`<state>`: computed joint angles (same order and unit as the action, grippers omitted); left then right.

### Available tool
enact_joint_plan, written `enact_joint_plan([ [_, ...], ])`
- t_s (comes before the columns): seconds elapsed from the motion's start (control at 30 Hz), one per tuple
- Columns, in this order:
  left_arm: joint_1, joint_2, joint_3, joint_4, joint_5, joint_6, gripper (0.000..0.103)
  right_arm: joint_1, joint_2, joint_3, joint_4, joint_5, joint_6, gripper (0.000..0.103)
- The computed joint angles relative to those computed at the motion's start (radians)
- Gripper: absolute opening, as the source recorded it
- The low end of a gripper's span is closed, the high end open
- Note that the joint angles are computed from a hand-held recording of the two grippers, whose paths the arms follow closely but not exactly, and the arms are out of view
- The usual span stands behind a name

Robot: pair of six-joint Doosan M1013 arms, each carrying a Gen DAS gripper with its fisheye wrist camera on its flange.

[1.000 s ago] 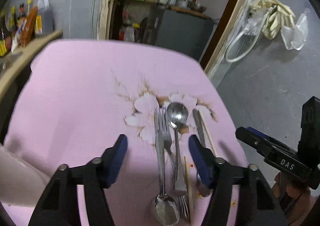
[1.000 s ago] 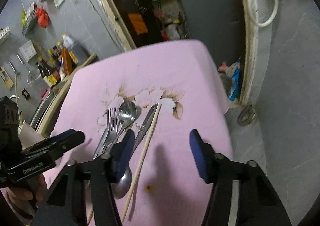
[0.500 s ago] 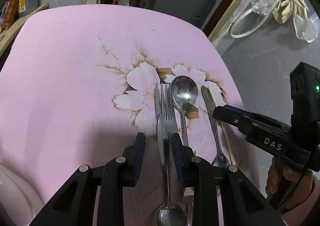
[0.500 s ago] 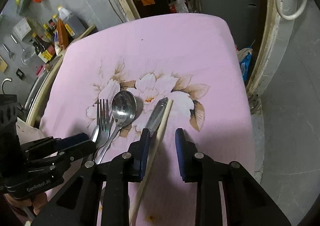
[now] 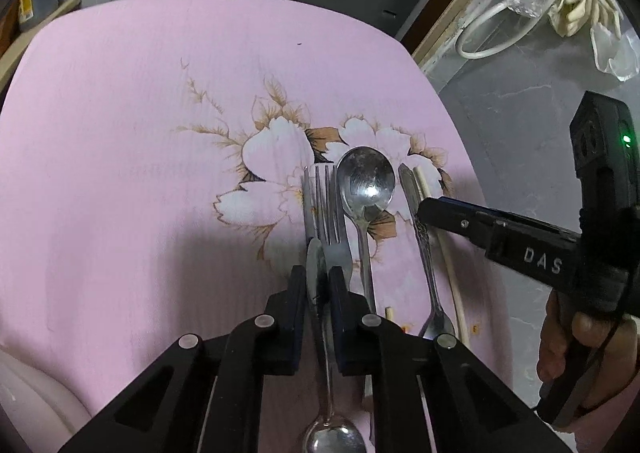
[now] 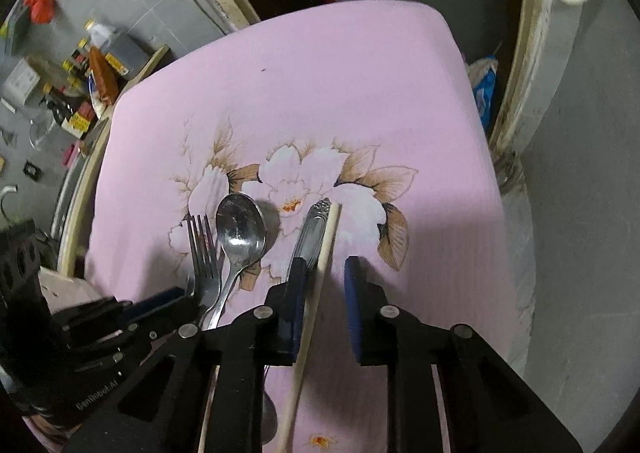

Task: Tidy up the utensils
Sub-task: 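Grasp a metal spoon with the left gripper while the right gripper grasps a wooden chopstick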

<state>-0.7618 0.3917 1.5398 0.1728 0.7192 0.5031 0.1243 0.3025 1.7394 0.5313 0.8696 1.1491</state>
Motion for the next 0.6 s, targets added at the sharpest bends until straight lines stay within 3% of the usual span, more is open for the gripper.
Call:
enact_joint_plan([
  [0.2, -0.008, -0.020, 0.025, 0.017, -0.018, -0.022, 0.011, 0.016, 0.009, -0.015, -0.067, 0.041, 0.031, 0.015],
  [0.27, -0.011, -0.028, 0.034, 0.022, -0.025, -0.034, 0.010, 0.019, 0.004, -0.010, -0.068, 0.040, 0.022, 0.006],
  [0.57, -0.029, -0.056, 0.058, 0.059, -0.060, -0.059, 0.010, -0.040, 0.002, 0.034, 0.151, 0.087, -0.014, 0.004],
  [0.6, -0.031, -0.061, 0.062, 0.065, -0.063, -0.061, 0.005, -0.046, -0.007, 0.048, 0.175, 0.078, -0.029, 0.004],
])
